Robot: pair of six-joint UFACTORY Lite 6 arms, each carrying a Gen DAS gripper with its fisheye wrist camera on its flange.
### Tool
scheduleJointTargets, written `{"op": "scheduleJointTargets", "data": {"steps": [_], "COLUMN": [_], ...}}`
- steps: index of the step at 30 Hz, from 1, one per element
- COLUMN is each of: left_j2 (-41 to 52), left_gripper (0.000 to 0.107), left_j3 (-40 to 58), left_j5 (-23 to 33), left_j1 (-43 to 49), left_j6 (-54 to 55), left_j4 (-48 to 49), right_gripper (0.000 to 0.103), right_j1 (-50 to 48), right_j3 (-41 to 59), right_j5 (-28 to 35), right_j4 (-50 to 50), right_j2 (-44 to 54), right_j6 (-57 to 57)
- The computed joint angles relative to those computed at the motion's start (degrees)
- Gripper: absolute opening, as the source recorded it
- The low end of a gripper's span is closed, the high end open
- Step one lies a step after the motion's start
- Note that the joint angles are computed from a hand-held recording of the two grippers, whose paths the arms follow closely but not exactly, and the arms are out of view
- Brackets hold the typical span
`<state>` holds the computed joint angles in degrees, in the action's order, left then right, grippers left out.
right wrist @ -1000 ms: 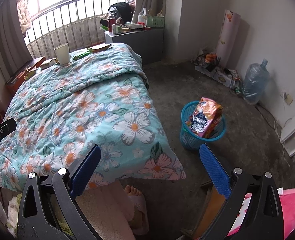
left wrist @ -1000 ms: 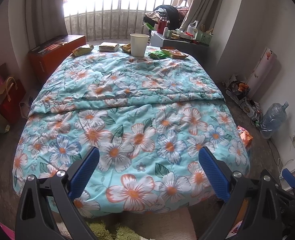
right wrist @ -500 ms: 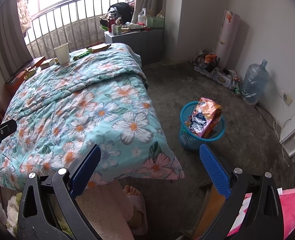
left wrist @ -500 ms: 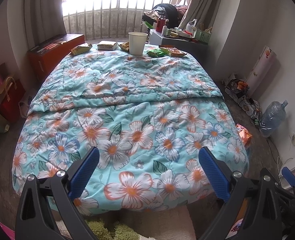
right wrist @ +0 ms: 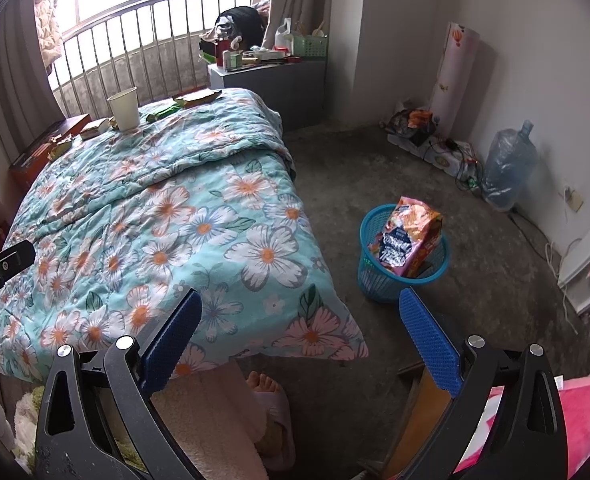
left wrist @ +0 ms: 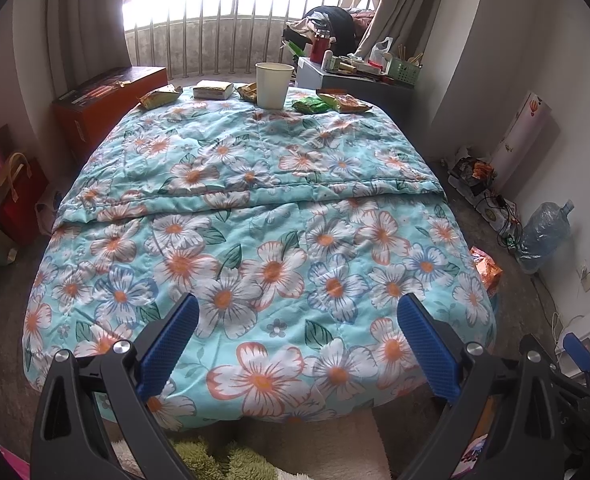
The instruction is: Collect trash
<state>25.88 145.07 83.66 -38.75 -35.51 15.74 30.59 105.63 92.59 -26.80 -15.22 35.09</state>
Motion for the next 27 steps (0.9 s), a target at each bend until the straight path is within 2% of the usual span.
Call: {"op": "scheduleJointTargets", "data": {"steps": [27], "left_j2": [-1.95], "left_gripper": [0.097], "left_j3": [-2.86], "left_j5": [-0.70], "left_j1": [0.85], "left_j6": [0.42], "left_j4": [-1.12], "right_gripper": [0.095], "right_j1": [3.20], "right_j3": [0.07], "right_j5": [0.61], "right_j4": [-1.48], "right_j2": [0.46], "right_j6": [1.55]}}
